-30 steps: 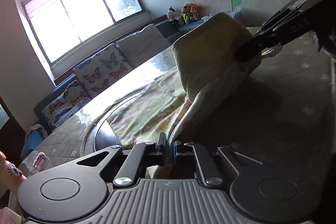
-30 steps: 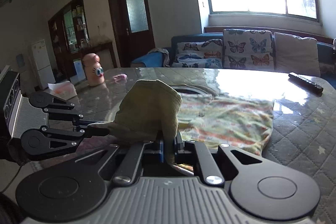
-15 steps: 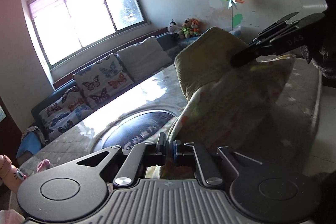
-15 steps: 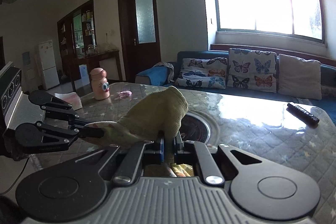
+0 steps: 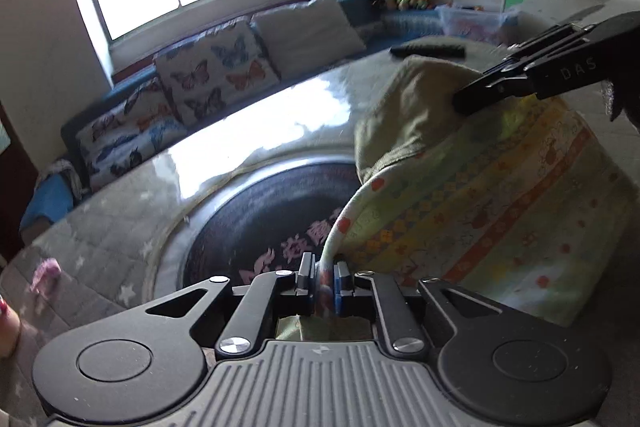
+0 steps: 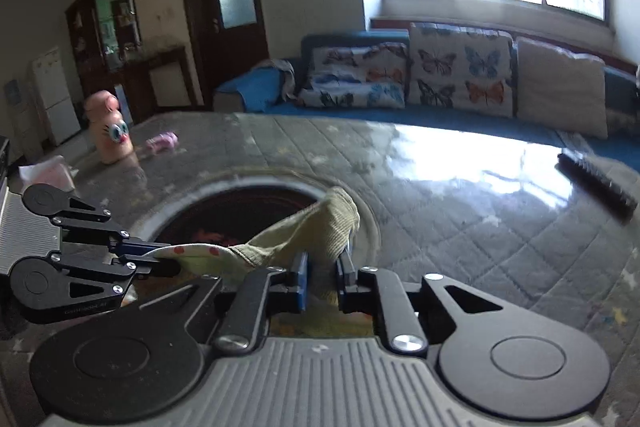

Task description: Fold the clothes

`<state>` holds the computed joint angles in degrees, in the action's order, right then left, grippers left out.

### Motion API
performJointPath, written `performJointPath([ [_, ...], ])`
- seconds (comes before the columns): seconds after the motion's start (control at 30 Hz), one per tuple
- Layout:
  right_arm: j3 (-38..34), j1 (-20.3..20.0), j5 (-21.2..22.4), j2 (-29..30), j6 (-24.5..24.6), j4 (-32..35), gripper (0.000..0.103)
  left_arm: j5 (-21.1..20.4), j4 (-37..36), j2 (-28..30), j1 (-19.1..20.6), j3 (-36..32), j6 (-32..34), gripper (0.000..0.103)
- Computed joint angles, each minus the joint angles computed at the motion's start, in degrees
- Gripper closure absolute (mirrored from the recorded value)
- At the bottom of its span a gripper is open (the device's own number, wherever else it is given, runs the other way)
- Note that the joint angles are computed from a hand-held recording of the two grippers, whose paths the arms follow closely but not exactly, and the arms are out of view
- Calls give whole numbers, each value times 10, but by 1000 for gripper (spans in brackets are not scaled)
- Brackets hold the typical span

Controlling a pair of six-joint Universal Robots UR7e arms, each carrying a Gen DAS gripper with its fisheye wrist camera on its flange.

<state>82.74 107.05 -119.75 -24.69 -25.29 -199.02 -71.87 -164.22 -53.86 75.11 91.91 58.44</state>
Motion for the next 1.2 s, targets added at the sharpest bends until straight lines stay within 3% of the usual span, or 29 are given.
performJointPath([
  [0.23, 31, -7, -30, 7, 1, -74, 87, 21, -31, 23, 4, -14, -8, 66],
  [0.33, 70, -7, -26, 3, -6, -117, 87, 35, -45, 34, 3, -23, -14, 64],
  [0.6, 113, -30, -66, -6, 78, -140, 90, 51, -70, 32, -3, -13, -14, 61],
  [0.73, 110, -26, -69, -6, 62, -165, 89, 45, -71, 21, -10, -4, -25, 62],
  [0.93, 66, -27, -14, 2, 43, -105, 89, -2, -33, 3, -27, 18, -35, 62],
  [1.03, 28, -30, -11, 18, 32, -69, 89, -19, -10, 7, -35, 19, -39, 62],
  [1.2, 3, -46, -11, 22, 61, -24, 89, -26, 9, 31, -44, 5, -42, 62],
])
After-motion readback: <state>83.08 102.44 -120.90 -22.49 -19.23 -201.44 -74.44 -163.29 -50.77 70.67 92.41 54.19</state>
